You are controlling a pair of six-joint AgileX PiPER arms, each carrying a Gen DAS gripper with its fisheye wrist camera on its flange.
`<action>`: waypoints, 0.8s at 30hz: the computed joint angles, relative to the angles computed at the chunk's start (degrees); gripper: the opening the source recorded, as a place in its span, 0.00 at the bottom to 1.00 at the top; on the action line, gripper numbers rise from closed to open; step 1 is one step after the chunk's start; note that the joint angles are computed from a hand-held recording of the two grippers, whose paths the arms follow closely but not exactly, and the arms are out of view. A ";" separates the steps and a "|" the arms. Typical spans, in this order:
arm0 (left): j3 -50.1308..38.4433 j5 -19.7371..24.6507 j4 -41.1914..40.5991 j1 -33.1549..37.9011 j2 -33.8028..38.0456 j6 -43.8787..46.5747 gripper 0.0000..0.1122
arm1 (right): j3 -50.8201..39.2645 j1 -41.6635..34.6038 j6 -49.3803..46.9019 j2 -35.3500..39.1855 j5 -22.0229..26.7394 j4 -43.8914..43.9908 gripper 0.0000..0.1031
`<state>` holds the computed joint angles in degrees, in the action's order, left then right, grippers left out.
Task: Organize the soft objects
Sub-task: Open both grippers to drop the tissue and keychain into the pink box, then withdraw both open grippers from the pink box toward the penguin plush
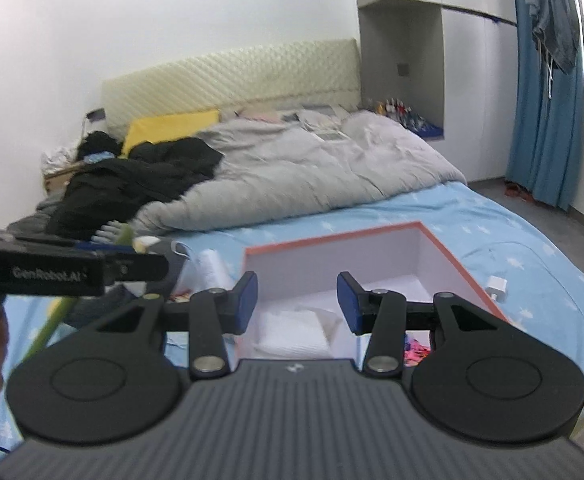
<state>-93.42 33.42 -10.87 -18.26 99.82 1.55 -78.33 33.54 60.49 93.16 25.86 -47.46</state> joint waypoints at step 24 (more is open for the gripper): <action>39.25 -9.37 -6.74 5.65 -29.00 3.98 0.41 | 12.83 18.76 29.72 -4.84 6.80 -18.08 0.45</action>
<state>-54.17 24.04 -17.61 -12.60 70.82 5.52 -65.50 52.31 90.21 88.32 32.66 -65.54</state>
